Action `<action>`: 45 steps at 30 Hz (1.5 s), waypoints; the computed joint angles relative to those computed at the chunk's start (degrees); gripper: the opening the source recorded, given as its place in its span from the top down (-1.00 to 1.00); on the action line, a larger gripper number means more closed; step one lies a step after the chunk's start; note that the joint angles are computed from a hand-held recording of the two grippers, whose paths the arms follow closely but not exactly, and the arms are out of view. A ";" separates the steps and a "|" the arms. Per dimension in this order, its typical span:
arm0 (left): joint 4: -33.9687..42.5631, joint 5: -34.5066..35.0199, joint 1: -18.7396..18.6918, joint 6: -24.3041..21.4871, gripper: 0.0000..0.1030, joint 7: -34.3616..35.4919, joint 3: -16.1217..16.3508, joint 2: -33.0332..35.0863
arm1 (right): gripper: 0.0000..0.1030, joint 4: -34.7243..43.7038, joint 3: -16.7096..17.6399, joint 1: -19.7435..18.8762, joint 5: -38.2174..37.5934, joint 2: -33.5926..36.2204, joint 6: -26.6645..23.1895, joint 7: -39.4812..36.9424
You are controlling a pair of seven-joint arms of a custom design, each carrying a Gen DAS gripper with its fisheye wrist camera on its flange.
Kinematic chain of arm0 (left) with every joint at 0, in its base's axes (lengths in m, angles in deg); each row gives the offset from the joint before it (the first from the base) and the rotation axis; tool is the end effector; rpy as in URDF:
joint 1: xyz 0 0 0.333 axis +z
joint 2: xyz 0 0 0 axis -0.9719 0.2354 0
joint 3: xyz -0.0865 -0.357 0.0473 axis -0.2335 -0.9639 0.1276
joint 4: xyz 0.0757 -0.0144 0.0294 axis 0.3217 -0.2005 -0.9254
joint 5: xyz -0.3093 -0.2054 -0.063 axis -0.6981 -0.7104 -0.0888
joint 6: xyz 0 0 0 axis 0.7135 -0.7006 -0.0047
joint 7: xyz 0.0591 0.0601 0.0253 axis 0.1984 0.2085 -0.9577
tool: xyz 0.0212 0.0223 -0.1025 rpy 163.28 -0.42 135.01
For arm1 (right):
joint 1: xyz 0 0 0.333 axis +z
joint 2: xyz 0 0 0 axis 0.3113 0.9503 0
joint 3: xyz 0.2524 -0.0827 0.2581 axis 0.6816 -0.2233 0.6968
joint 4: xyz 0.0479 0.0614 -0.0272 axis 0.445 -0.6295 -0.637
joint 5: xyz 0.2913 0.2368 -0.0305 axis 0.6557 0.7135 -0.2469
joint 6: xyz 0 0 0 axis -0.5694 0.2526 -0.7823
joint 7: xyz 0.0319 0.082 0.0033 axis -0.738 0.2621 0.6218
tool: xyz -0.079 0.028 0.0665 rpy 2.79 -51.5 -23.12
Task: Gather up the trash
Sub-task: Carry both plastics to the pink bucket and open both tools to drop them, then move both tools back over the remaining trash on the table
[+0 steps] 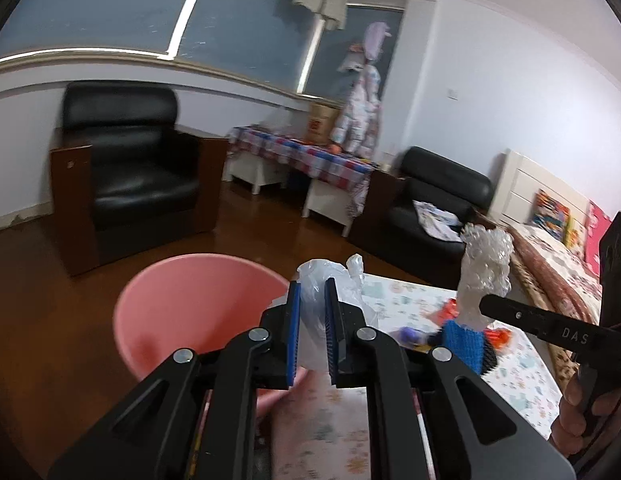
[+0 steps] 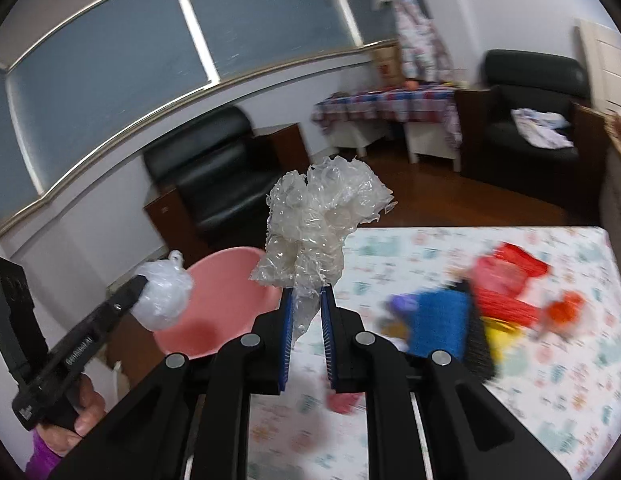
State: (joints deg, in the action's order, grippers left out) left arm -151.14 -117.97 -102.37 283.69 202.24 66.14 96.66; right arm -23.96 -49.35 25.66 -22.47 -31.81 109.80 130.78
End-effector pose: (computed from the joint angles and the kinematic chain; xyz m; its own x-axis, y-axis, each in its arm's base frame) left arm 0.5699 -0.1999 0.5079 -0.0219 -0.9661 0.2574 -0.4218 -0.2245 -0.8785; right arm 0.6293 0.1526 0.5203 0.2880 -0.9067 -0.3083 -0.6290 0.0636 -0.7748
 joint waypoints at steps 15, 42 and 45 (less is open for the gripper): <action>3.38 -14.44 0.41 -4.07 0.75 8.72 4.06 2.53 | 0.73 13.43 -2.92 8.59 -29.79 12.69 -7.72 26.25; 5.00 8.24 -10.57 -18.56 0.31 -16.92 22.37 4.91 | -0.02 9.19 2.78 1.45 -36.50 11.86 -4.45 28.85; 5.29 10.61 -10.20 -19.48 0.31 -18.52 21.08 4.85 | -0.03 5.16 2.77 0.05 -35.40 9.29 -2.23 28.37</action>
